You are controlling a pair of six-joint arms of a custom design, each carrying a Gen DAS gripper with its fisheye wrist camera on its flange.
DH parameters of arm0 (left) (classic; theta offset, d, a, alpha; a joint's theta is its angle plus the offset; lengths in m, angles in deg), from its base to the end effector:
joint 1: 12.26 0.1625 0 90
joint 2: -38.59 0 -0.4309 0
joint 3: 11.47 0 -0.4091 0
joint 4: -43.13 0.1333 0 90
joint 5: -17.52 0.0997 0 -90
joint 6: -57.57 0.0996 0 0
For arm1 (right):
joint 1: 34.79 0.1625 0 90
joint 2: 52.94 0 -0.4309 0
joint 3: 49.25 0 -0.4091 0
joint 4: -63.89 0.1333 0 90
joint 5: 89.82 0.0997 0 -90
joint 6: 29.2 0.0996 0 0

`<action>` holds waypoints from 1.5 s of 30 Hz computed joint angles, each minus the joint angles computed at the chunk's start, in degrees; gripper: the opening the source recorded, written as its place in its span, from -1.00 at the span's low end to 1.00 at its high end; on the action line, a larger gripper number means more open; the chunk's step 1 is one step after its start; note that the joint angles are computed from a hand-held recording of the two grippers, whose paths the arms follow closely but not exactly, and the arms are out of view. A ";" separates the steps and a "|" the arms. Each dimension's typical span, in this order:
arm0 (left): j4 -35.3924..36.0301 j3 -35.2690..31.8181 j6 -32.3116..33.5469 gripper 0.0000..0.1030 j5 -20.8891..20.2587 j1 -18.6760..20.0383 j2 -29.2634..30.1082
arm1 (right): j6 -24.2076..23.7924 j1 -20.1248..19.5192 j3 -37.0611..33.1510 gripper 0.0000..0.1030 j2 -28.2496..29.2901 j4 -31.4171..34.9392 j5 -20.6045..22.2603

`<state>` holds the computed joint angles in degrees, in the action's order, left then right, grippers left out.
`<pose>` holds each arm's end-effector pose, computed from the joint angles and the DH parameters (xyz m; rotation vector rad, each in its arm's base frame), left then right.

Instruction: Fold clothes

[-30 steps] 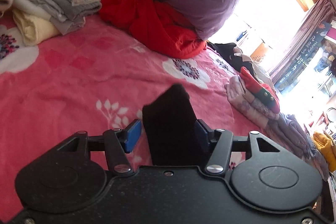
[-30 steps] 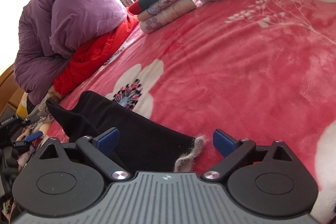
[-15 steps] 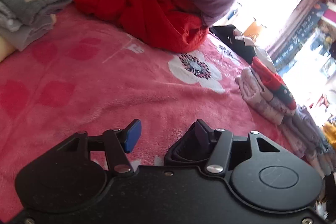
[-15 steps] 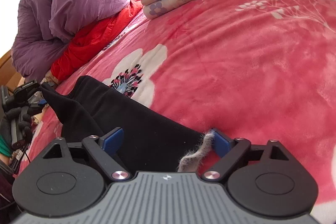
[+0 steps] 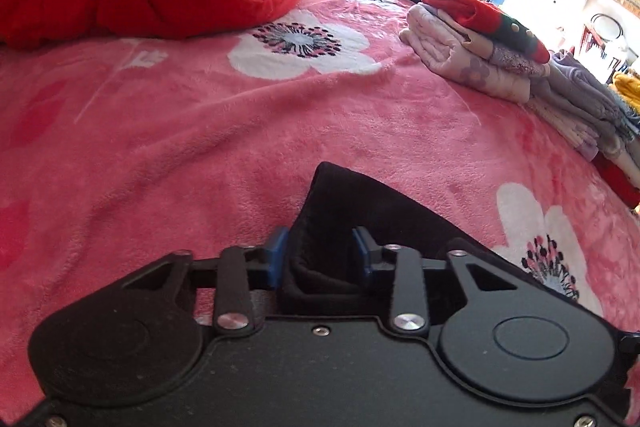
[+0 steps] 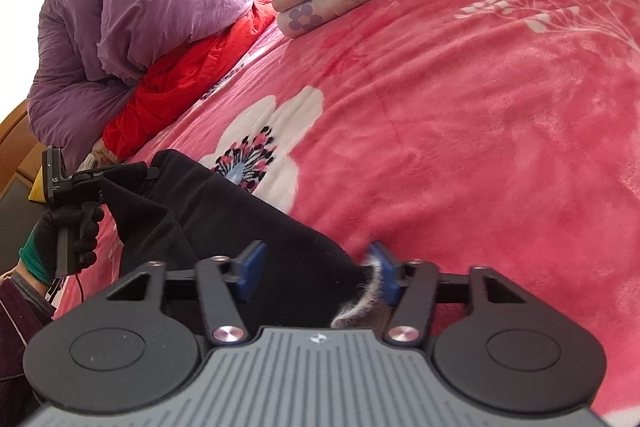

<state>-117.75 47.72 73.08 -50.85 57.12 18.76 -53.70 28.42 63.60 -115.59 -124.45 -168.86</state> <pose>-0.1420 -0.8601 0.0224 0.6958 2.6005 -0.7808 -0.1342 -0.6035 0.2399 0.0615 -2.6930 1.1955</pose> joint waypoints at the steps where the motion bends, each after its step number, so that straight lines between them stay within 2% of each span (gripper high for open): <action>1: -0.86 0.61 -0.09 -0.79 -0.13 -0.05 -0.35 | -0.35 0.03 -0.40 -0.57 0.16 0.96 0.20; 2: -1.74 1.29 -0.17 -0.80 -0.33 -0.09 -0.75 | -0.86 0.20 -0.68 -0.67 0.41 1.35 -0.10; 7: -7.94 5.84 1.72 -0.83 -1.07 -1.09 -2.84 | -2.51 0.53 -0.89 -0.82 1.13 -0.88 0.32; 13: -18.15 11.65 2.47 -0.83 -5.25 -1.50 -5.51 | -4.70 0.63 -0.06 -0.84 1.29 -7.66 2.16; 19: -23.69 14.87 3.07 -0.84 -5.55 -1.57 -6.76 | -6.92 1.88 -1.97 -0.85 2.25 -11.27 2.79; 23: -28.24 15.15 0.21 -0.84 -6.60 -1.10 -6.43 | -7.85 3.15 -5.12 -0.85 3.80 -13.99 2.20; 26: -27.77 14.51 -2.37 -0.84 -5.85 -0.48 -5.93 | -8.45 3.92 -9.77 -0.85 5.88 -15.31 1.52; 30: -25.79 12.99 -4.52 -0.84 -2.58 -0.11 -4.60 | -8.06 4.84 -17.96 -0.85 9.44 -12.02 0.36; 34: -23.54 10.72 -5.14 -0.84 -1.03 0.53 -3.15 | -6.92 5.65 -25.44 -0.85 13.11 -5.56 -2.34; 41: -17.55 8.32 -7.32 -0.80 3.11 1.14 -1.99 | -4.80 6.12 -32.97 -0.80 17.05 3.59 -8.46; 43: -17.03 8.38 -8.12 -0.66 2.84 1.33 -2.33 | -3.32 5.90 -34.17 -0.68 17.42 6.60 -9.22; 45: -17.42 8.83 -9.52 -0.44 2.94 1.39 -2.93 | -2.17 5.68 -33.53 -0.47 17.27 5.61 -9.63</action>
